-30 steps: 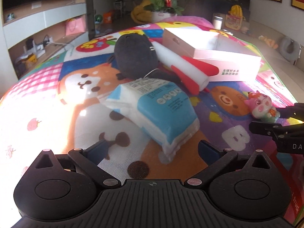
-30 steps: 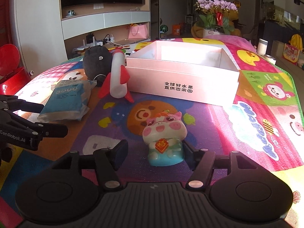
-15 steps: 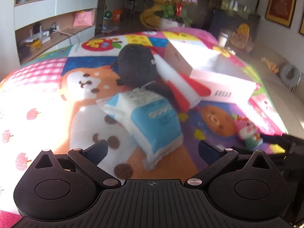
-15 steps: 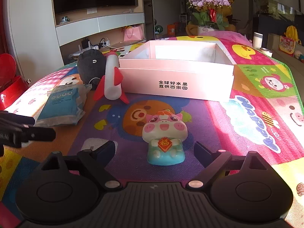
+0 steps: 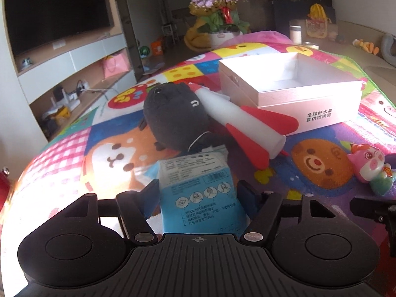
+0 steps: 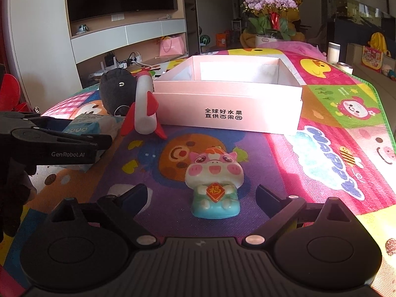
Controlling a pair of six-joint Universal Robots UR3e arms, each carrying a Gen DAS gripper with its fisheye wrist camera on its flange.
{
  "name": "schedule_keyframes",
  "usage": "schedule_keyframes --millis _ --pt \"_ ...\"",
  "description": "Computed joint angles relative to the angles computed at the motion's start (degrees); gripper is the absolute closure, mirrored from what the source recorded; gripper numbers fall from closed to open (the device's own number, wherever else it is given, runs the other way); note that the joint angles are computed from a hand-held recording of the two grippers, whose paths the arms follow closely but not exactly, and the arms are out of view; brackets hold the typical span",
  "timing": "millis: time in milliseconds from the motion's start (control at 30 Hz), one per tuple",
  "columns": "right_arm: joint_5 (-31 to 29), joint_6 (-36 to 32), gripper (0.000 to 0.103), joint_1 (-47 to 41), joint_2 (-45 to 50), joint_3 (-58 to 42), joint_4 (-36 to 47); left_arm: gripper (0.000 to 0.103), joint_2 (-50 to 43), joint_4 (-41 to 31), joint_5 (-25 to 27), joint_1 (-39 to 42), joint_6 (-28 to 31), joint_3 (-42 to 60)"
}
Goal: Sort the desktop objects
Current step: 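Grasp the blue wipes packet with the left gripper while the right gripper grasps the pink pig figurine, then lift the wipes packet into the pink box with the left gripper while the right drops the pig in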
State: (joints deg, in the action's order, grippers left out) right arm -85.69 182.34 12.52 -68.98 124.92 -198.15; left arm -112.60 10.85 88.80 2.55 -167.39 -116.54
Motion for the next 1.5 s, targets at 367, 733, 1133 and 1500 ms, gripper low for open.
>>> schedule_keyframes --millis 367,733,1133,1500 --pt "-2.5 -3.7 0.015 1.2 -1.5 0.1 -0.4 0.035 22.6 -8.5 -23.1 15.9 12.8 -21.8" --pt "-0.4 -2.4 0.040 -0.4 -2.0 -2.5 5.2 0.022 14.6 -4.4 -16.7 9.7 9.4 -17.0" --pt "3.7 -7.7 0.055 -7.2 -21.6 12.8 5.4 0.041 27.7 -8.5 -23.8 6.8 13.2 -21.4" --pt "-6.5 -6.1 0.055 -7.6 -19.9 12.8 -18.9 0.041 7.8 -3.9 -26.0 -0.3 -1.5 13.3"
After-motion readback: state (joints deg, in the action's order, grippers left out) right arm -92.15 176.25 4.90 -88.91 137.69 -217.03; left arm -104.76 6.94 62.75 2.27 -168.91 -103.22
